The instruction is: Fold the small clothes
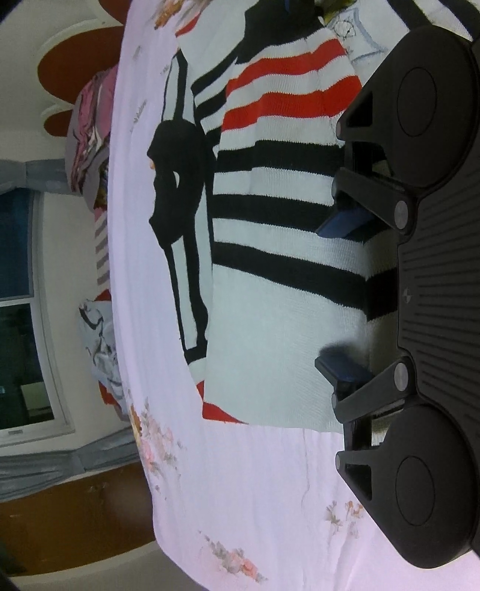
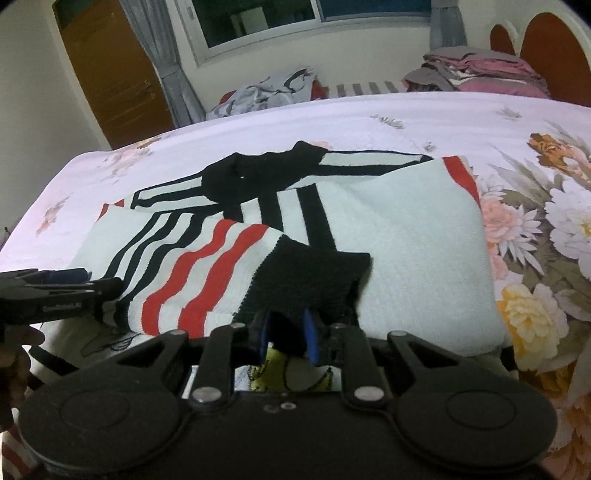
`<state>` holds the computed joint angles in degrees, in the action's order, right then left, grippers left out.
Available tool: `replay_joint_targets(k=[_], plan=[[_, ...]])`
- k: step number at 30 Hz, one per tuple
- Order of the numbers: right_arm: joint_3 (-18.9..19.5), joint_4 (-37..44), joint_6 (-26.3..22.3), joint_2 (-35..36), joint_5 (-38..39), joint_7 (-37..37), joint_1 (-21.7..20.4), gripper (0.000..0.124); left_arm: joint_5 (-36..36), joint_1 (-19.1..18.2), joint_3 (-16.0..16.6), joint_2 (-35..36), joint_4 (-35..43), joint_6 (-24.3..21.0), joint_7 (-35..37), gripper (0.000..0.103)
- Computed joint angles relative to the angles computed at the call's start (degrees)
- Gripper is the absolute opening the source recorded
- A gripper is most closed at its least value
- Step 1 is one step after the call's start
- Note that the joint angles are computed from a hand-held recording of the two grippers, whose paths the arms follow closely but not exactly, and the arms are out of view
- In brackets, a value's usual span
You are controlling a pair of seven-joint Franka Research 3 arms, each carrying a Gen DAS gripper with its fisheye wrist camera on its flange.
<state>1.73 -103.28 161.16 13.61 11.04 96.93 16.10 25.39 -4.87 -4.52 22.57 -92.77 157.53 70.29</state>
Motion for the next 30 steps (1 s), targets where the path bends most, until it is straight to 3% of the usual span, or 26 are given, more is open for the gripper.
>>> replay_joint_targets(k=[3, 5, 7, 10, 14, 17, 19, 20, 22, 24, 26, 30], plan=[[0.8, 0.3, -1.2, -0.3, 1.5, -2.7, -0.8, 0.023, 2.7, -1.7, 1.3, -0.2, 0.7, -2.1, -1.8, 0.074], [-0.5, -1.0, 0.2, -1.5, -1.4, -0.8, 0.4, 0.032, 6.6, -3.4, 2.9, -0.3, 1.3, -3.7, -4.4, 0.082], [-1.1, -3.1, 1.5, -3.2, -2.9, 1.1, 0.9, 0.043, 7.8, -3.2, 2.4, -1.3, 0.4, -4.2, -4.6, 0.085], [-0.4, -6.8, 2.3, -6.5, -1.1, 1.2, -0.2, 0.042, 8.0, -2.0, 1.4, -5.0, -4.4, -1.5, -4.2, 0.085], [-0.7, -13.0, 2.5, -12.3, -4.5, 6.0, -0.8, 0.042, 5.9, 0.5, -0.5, -12.3, -14.0, 1.8, -0.7, 0.086], [0.3, -18.3, 2.8, -17.7, -2.1, 5.0, -1.6, 0.042, -2.2, 3.4, -2.3, -19.1, -23.1, 5.7, 6.7, 0.086], [1.2, -22.6, 2.2, -22.3, -2.6, 5.9, -2.5, 0.042, -16.5, 4.3, -2.7, -24.3, -29.8, 8.0, 17.8, 0.086], [1.5, -24.6, 1.7, -24.3, -2.2, 6.0, -2.9, 0.042, -25.3, 3.4, -1.8, -27.1, -33.0, 8.2, 24.6, 0.085], [1.6, -28.7, 0.9, -28.4, -0.2, 5.3, -2.9, 0.042, -36.0, 0.9, 1.3, -31.9, -37.9, 6.6, 33.6, 0.048], [1.8, -32.7, -0.5, -32.5, 1.4, 4.8, -3.1, 0.042, -35.7, 0.9, 2.4, -35.6, -41.5, 5.0, 32.9, 0.046], [2.7, -36.7, -1.9, -36.7, 2.0, 6.0, -3.9, 0.042, -40.5, -1.6, 5.6, -39.2, -45.2, 4.6, 35.4, 0.046], [3.1, -43.3, -3.0, -43.9, 5.5, 8.2, -3.4, 0.042, -53.7, -7.3, 13.3, -45.2, -49.6, -1.1, 42.6, 0.046]])
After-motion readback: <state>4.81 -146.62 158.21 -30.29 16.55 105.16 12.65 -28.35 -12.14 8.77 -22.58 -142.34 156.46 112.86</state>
